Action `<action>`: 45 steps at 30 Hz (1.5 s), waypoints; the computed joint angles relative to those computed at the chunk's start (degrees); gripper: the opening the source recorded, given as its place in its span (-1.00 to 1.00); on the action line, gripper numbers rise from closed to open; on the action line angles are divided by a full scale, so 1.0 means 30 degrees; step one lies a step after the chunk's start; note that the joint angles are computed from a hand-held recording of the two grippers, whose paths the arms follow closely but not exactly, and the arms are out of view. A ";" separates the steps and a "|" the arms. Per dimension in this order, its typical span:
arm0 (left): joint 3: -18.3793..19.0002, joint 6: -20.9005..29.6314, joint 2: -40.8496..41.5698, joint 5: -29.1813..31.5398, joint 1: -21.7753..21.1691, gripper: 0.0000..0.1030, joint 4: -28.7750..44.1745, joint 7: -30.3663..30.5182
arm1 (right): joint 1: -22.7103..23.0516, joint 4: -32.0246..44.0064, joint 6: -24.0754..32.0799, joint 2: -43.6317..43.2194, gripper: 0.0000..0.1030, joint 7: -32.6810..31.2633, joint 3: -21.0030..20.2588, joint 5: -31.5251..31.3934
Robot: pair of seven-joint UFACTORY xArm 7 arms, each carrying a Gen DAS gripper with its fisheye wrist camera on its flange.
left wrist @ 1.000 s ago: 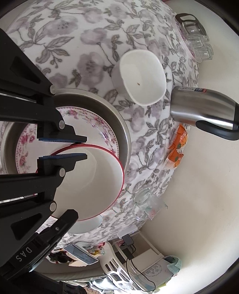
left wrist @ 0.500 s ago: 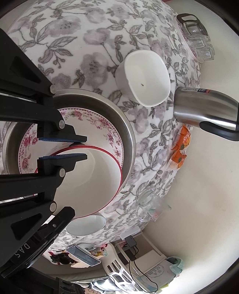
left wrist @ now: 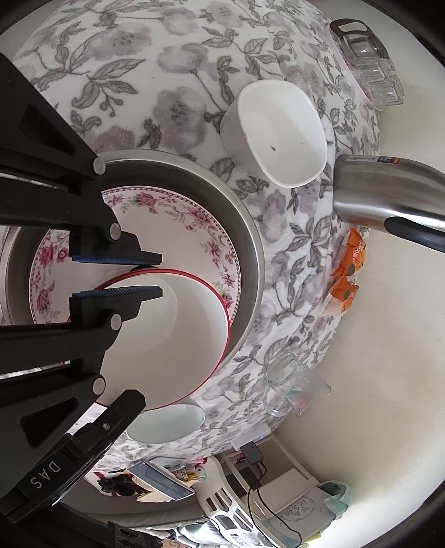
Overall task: Organize plates and bowls
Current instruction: 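Lift the strawberry bowl and lower it onto the pink plate in the basin, then open the right tool to release the strawberry bowl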
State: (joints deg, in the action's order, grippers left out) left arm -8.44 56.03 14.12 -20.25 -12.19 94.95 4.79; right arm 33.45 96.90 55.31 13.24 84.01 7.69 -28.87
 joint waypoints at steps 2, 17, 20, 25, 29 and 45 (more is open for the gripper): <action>0.0018 0.0025 0.0048 0.0086 -0.0029 -0.78 0.0048 -0.0089 | -0.0010 0.0021 -0.0046 0.0039 -0.73 -0.0053 0.0000 0.0012; 0.0008 0.0163 0.0364 -0.0304 0.0224 -0.78 0.0368 -0.0310 | -0.0073 -0.0233 -0.0704 0.0092 -0.72 -0.0156 -0.0102 0.0515; -0.0001 0.0215 0.0436 -0.0480 0.0289 -0.78 0.0433 -0.0314 | -0.0060 -0.0033 -0.0483 0.0202 -0.72 -0.0295 -0.0061 0.0471; -0.0014 0.0312 0.0451 -0.0596 0.0315 -0.78 0.0471 -0.0378 | -0.0030 0.0050 -0.0456 0.0262 -0.71 -0.0363 -0.0085 0.0520; 0.0004 0.0563 0.0512 -0.0720 0.0388 -0.78 0.0599 -0.0461 | -0.0178 -0.0460 -0.1012 -0.0001 -0.71 -0.0119 -0.0078 0.0730; 0.0395 0.0465 0.0229 0.0497 0.0365 -0.21 0.0770 -0.1493 | -0.0147 0.0063 0.0677 0.0024 -0.22 -0.0367 -0.0013 0.0680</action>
